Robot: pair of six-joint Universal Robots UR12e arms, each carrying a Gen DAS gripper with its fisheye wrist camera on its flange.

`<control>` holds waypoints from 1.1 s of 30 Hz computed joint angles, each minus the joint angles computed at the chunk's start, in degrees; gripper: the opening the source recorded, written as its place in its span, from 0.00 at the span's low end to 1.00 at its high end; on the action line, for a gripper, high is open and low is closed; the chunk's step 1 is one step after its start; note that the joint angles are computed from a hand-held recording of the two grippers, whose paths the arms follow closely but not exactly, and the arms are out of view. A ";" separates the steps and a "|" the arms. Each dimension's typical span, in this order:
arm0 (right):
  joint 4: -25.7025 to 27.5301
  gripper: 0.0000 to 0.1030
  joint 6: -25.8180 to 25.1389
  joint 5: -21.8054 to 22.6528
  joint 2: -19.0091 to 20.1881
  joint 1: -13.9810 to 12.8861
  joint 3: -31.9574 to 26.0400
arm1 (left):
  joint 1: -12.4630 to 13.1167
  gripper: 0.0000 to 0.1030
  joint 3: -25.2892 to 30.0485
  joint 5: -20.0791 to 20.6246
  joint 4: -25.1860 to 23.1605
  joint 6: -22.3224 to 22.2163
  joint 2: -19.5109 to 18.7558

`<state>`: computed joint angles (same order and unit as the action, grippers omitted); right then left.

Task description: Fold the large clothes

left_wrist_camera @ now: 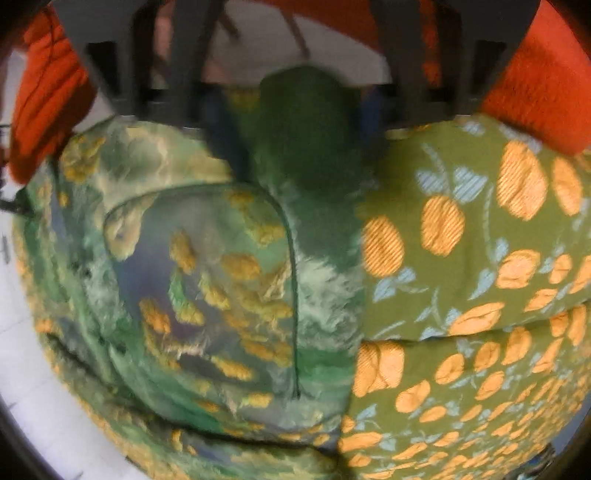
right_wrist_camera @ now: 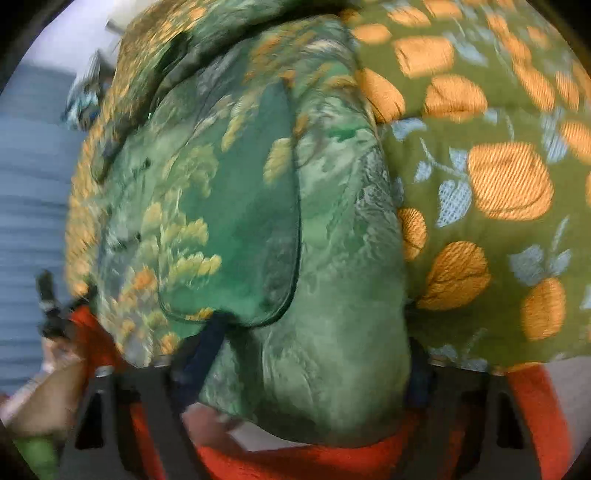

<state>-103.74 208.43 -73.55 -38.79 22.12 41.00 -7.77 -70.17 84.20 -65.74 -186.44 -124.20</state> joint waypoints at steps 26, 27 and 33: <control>3.84 0.11 -5.74 7.90 -3.84 -0.21 0.92 | 0.54 0.09 -3.66 -4.65 -8.67 4.25 6.89; 3.46 0.11 -4.99 8.84 -4.32 -0.20 2.12 | 0.77 0.09 -4.27 -5.67 -9.59 3.81 7.44; -19.71 0.10 10.73 20.00 -8.06 -2.13 12.49 | 3.67 0.08 -2.59 -16.79 -3.01 -2.36 7.63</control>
